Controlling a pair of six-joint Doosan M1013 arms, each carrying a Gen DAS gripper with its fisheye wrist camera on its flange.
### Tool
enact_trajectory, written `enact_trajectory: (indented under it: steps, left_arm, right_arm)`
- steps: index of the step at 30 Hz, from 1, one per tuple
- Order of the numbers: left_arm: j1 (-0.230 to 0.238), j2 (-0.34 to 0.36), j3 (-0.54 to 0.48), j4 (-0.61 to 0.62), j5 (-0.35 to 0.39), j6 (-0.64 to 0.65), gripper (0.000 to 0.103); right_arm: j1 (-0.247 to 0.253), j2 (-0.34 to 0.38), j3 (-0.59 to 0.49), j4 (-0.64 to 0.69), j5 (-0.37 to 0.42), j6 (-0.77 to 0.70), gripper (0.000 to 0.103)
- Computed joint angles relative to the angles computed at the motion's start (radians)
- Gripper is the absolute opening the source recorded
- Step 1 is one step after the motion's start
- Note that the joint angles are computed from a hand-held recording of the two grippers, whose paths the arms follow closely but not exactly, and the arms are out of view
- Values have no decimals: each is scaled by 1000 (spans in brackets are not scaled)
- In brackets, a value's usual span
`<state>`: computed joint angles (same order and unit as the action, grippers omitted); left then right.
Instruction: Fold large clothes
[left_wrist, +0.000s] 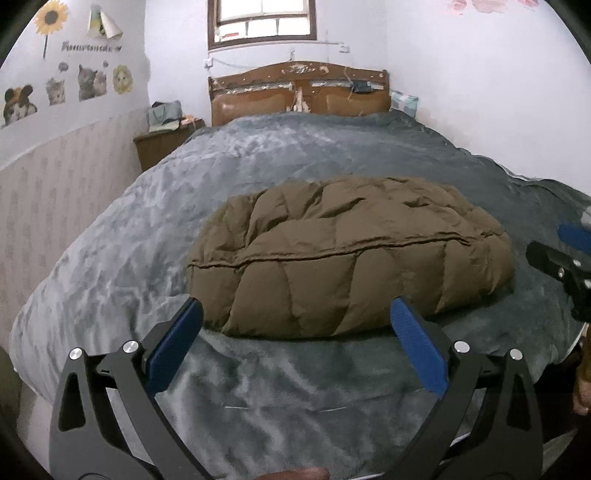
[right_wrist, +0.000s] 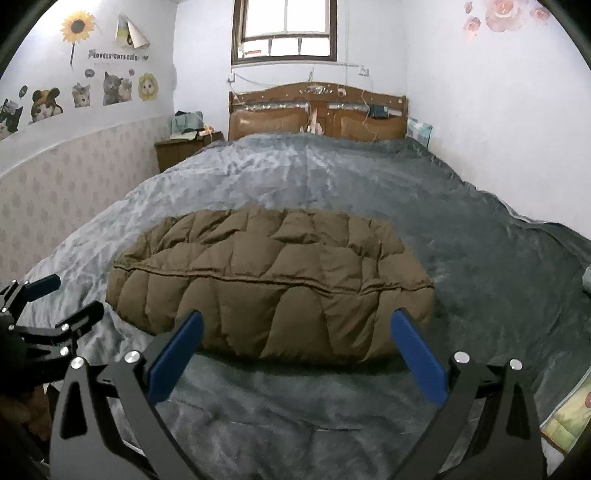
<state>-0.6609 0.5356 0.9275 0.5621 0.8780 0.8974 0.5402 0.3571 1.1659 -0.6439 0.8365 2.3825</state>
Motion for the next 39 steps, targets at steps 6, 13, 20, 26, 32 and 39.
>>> enact_trajectory:
  steps: [6, 13, 20, 26, 32, 39]
  left_arm:
    - [-1, 14, -21, 25, 51, -29, 100]
    - [1, 14, -23, 9, 37, -27, 100]
    - [1, 17, -27, -10, 32, 0, 100]
    - [4, 19, -30, -18, 35, -8, 100]
    - [15, 18, -31, -66, 19, 3, 100]
    - [16, 21, -37, -70, 25, 6, 100]
  right_arm:
    - [6, 1, 1, -20, -1, 7, 101]
    - [5, -1, 0, -5, 7, 6, 101]
    - [4, -4, 3, -6, 6, 8, 101]
    - [8, -4, 0, -15, 18, 20, 101]
    - [7, -3, -5, 5, 21, -1, 101]
    - [3, -4, -7, 15, 29, -6, 101]
